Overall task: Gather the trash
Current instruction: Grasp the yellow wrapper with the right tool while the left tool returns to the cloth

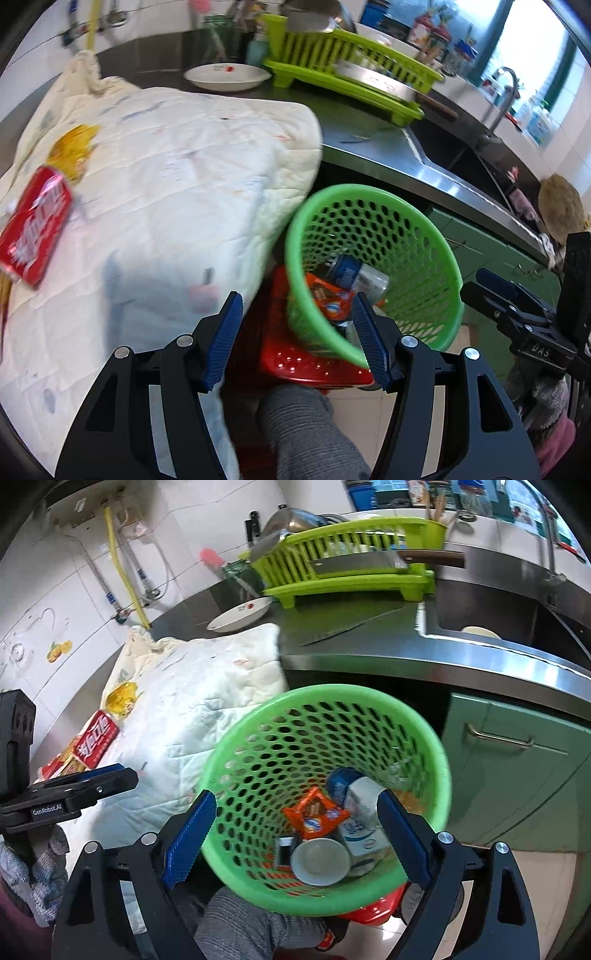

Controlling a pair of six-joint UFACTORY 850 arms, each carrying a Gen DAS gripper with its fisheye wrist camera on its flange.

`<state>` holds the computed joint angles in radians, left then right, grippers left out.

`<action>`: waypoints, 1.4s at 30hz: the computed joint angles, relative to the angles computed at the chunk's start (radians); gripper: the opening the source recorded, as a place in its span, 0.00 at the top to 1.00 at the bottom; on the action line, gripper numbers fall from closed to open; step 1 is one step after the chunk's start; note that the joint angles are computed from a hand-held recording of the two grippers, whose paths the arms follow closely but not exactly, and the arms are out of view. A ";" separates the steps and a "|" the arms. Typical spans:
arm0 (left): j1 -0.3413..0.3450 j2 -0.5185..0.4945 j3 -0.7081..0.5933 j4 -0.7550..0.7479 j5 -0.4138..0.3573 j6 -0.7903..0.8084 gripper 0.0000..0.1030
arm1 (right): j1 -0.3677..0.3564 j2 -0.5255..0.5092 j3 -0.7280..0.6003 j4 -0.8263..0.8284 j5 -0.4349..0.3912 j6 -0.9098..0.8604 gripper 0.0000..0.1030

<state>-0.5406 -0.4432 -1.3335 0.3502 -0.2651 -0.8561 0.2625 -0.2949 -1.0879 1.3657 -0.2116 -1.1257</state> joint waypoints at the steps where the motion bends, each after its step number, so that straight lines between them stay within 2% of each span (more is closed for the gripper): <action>1: 0.004 0.014 0.017 0.025 0.003 -0.029 0.41 | 0.006 -0.003 -0.005 -0.002 0.001 -0.002 0.17; 10: 0.049 0.149 0.179 0.319 0.020 -0.364 0.41 | 0.070 -0.048 -0.085 -0.091 -0.026 0.070 0.17; 21: 0.097 0.263 0.311 0.468 0.008 -0.554 0.41 | 0.159 -0.148 -0.258 -0.312 -0.074 0.266 0.17; 25: 0.115 0.302 0.350 0.506 0.003 -0.601 0.41 | 0.182 -0.202 -0.347 -0.384 -0.118 0.336 0.17; 34: 0.144 0.370 0.412 0.609 0.004 -0.710 0.39 | 0.239 -0.396 -0.668 -0.514 -0.276 0.511 0.17; 39: 0.163 0.389 0.430 0.622 0.020 -0.715 0.39 | 0.261 -0.557 -0.933 -0.599 -0.387 0.657 0.17; 42: 0.174 0.395 0.439 0.629 0.025 -0.717 0.39 | 0.278 -0.689 -1.155 -0.699 -0.464 0.777 0.17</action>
<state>-0.3668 -0.0486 -0.8948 0.9789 -0.2400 -1.5731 0.5407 -0.9840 -2.2434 0.6669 -0.6761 -0.3490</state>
